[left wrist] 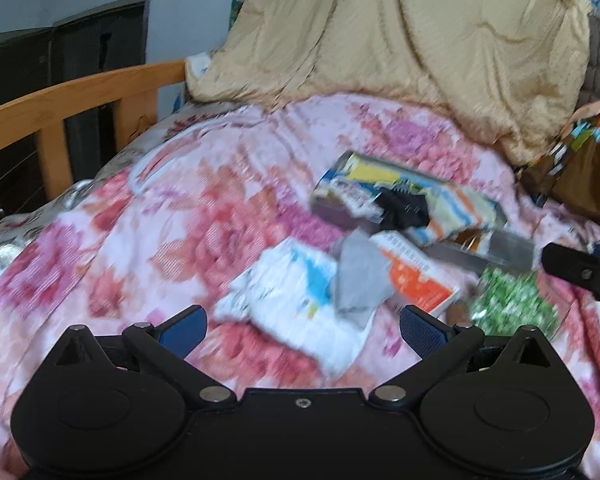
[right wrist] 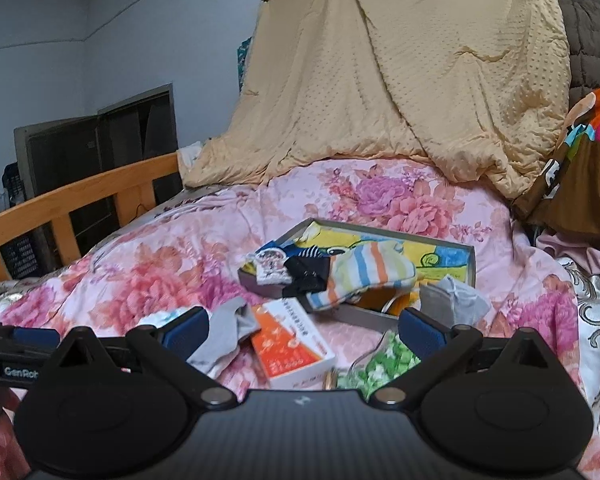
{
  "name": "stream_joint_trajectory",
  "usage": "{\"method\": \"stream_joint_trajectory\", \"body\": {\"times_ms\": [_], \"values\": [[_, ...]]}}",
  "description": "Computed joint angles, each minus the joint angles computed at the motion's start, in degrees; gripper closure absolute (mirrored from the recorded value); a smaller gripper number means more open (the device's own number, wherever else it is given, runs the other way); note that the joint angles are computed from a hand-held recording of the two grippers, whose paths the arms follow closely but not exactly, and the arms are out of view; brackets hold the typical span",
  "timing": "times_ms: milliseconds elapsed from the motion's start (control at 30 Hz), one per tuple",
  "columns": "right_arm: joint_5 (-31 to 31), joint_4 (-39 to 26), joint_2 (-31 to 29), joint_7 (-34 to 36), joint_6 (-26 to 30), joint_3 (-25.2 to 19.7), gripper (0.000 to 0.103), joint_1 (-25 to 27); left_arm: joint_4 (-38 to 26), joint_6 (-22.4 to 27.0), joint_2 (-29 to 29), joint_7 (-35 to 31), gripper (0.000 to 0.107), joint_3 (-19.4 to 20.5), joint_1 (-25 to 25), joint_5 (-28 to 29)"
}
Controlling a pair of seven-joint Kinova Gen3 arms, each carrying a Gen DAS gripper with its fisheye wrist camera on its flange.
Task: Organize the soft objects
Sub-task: 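Withdraw both tools from the tray toward the white cloth diaper and grey mask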
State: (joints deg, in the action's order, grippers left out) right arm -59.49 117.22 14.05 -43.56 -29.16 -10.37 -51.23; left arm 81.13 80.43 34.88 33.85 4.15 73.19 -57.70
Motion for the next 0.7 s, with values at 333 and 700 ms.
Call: {"method": "stream_joint_trajectory", "body": {"times_ms": [333, 700], "values": [[-5.89, -1.64, 1.56, 8.65, 2.33, 0.87, 0.000, -1.96, 2.10, -4.80, -4.61, -10.84, 0.005, 2.77, -4.98, 7.67], [-16.00, -5.41, 4.36, 21.66, 5.88, 2.12, 0.000, -2.99, 6.78, -11.42, -8.73, -27.37, 0.005, 3.86, -12.46, 10.58]]}}
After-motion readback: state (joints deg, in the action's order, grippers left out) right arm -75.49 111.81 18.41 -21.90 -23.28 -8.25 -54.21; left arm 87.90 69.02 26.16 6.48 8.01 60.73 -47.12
